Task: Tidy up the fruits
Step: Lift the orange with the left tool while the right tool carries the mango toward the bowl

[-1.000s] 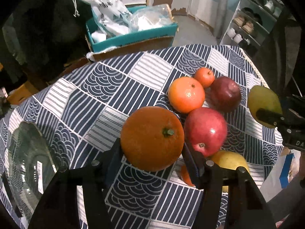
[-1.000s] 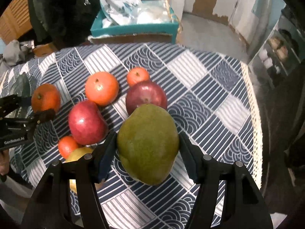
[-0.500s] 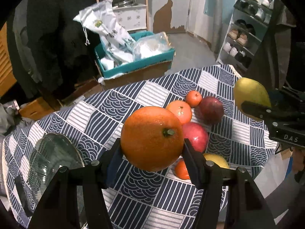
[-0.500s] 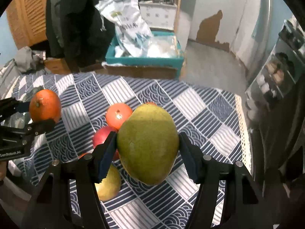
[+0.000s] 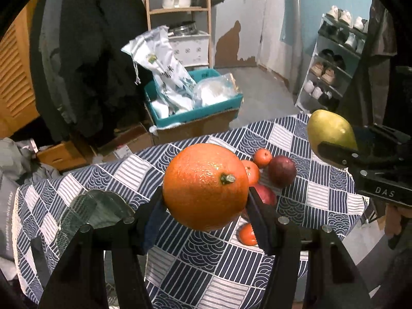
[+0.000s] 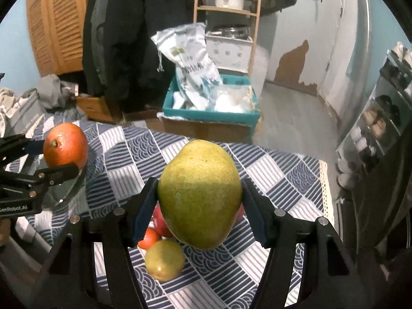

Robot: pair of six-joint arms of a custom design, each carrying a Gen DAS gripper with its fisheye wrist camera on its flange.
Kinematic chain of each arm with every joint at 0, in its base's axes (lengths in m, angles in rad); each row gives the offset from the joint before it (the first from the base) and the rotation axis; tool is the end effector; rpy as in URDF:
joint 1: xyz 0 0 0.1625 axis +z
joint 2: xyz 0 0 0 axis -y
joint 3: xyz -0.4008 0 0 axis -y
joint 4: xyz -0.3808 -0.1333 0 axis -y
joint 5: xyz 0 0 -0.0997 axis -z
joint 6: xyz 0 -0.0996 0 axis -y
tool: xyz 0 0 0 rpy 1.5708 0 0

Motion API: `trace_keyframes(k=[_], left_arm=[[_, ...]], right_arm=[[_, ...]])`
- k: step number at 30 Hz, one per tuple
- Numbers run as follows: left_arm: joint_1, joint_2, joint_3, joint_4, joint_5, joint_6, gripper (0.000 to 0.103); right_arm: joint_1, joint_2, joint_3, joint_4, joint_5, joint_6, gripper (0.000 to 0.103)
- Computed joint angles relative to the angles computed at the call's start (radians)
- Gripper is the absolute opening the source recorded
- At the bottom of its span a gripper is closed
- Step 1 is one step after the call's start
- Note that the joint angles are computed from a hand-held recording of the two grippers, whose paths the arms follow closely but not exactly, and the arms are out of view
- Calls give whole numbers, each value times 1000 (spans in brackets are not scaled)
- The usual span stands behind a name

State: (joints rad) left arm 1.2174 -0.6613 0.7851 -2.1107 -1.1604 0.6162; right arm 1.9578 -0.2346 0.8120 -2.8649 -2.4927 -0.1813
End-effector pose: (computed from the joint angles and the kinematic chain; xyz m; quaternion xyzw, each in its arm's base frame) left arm -0.1222 -0.8314 0.3184 0.4092 0.8671 -0.1744 0.2241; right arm 0.3608 -0.7423 0.0679 0.0854 -0.8488 0.3552 0.3821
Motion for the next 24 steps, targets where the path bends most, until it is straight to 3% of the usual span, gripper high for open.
trace_keyframes(k=[16, 24], left_arm=[[5, -55, -8, -27, -47, -15, 63], [20, -51, -49, -28, -41, -26, 63]], right_arm=[[40, 76, -163, -14, 48, -80, 65], [53, 154, -319, 64, 95, -85, 65]])
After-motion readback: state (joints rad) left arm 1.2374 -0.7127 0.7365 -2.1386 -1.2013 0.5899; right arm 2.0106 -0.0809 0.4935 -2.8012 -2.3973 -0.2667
